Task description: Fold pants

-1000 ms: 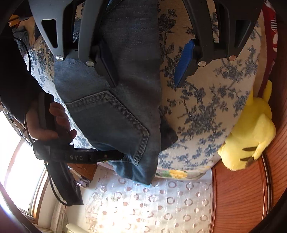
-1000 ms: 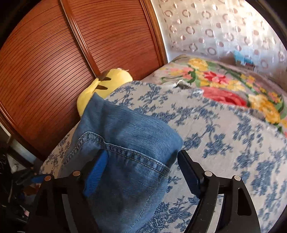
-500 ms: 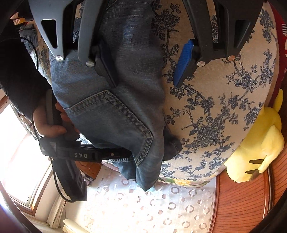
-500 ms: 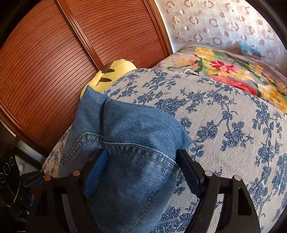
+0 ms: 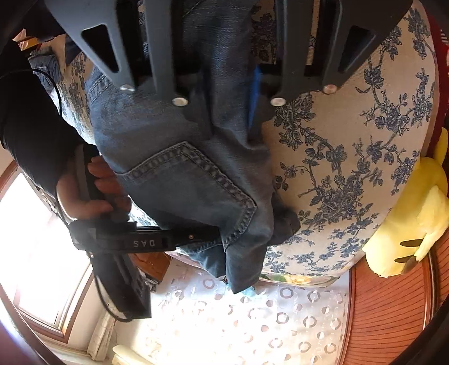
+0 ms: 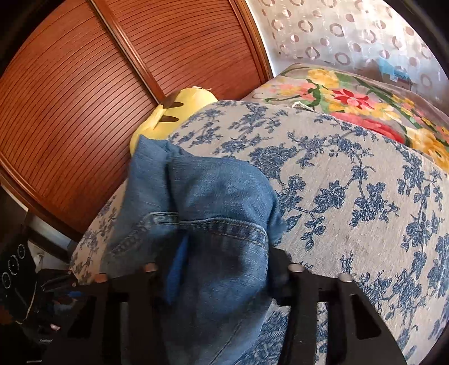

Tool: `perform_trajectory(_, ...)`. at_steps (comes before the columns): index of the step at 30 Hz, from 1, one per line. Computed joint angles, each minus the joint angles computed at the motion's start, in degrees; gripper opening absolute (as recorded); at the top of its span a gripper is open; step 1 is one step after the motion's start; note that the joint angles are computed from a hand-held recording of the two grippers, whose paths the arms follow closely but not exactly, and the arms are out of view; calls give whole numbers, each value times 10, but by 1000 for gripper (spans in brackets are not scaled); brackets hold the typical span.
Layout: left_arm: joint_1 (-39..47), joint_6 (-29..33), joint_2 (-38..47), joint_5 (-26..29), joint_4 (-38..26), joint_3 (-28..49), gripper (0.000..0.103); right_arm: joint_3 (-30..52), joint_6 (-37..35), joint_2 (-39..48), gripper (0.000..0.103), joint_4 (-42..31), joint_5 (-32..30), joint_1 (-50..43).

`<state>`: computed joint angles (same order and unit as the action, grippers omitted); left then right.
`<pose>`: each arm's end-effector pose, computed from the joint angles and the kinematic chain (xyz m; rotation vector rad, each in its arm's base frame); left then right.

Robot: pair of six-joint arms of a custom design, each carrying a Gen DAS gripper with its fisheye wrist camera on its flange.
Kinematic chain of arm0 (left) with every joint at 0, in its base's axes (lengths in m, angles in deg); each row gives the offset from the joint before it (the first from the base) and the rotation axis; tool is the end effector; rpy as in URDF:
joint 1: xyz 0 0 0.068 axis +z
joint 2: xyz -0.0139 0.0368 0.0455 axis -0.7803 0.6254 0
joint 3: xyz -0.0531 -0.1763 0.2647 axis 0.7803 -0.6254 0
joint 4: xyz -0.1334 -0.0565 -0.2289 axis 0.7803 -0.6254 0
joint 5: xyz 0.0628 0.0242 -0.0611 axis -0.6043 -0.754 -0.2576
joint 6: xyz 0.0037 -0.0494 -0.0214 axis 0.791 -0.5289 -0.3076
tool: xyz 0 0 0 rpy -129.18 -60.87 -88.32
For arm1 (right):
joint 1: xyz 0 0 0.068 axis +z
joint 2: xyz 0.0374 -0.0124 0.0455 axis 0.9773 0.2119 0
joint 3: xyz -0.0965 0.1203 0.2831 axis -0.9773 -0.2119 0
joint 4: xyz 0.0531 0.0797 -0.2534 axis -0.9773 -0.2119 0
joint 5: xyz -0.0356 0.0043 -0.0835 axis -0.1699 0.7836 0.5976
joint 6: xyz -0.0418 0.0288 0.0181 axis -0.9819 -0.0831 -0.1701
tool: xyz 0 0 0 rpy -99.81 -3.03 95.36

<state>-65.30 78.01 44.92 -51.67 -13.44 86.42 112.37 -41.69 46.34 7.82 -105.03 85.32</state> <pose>0.2061 -0.0639 0.0869 0.3660 2.3741 -0.5627 0.3922 0.0685 0.1608 -0.5142 2.3873 0.5916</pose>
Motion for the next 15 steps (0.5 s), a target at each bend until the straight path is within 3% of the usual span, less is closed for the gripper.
perform_trajectory(2,7,-1,-8,8,5,-6,12,-14,2,-23,32,12,-2,3)
perform_trajectory(8,69,4,-70,53,-10,-21,9,-18,18,-91,28,37,11,58)
perform_trajectory(15,221,48,-190,131,-156,29,9,100,27,-72,26,-7,38,138)
